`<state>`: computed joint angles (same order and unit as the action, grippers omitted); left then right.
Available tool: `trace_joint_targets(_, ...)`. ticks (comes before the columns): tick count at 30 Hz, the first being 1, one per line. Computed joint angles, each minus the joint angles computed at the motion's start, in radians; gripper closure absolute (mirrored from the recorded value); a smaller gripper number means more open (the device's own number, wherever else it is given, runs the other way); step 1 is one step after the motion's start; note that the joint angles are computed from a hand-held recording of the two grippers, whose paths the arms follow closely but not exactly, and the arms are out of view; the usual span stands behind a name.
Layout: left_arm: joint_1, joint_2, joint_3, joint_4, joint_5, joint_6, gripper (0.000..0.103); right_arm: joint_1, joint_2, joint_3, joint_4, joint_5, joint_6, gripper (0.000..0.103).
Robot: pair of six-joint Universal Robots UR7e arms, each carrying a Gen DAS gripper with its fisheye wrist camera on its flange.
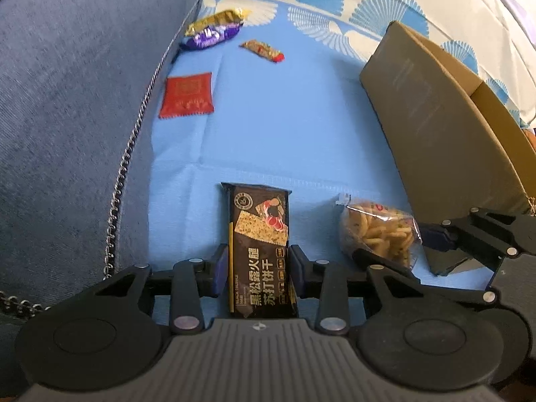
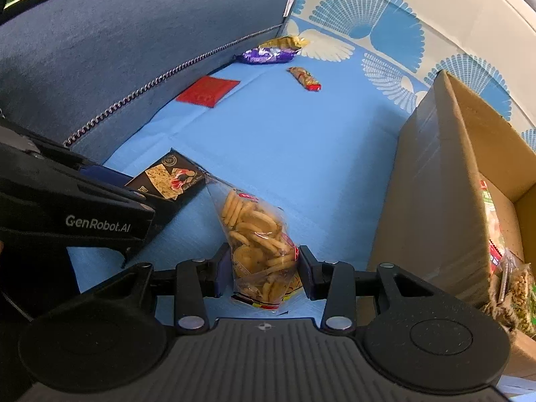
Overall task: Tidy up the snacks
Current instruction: 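Hold the biscuit bag and cracker pack above the bed beside each other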
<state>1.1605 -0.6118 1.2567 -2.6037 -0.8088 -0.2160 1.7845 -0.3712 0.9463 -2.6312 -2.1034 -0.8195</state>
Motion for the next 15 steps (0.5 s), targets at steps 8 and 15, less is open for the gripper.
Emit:
trace_joint_targets(8,-0.003,0.007,-0.007,0.014,0.009,0.010,0.060,0.002,0.011,-0.009,-0.008,-0.005,-0.007,0.056)
trace_joint_targets(15,-0.003,0.008,-0.007,0.015,0.011,0.010,0.060,0.000,0.008,0.001,-0.022,-0.004,-0.010,0.056)
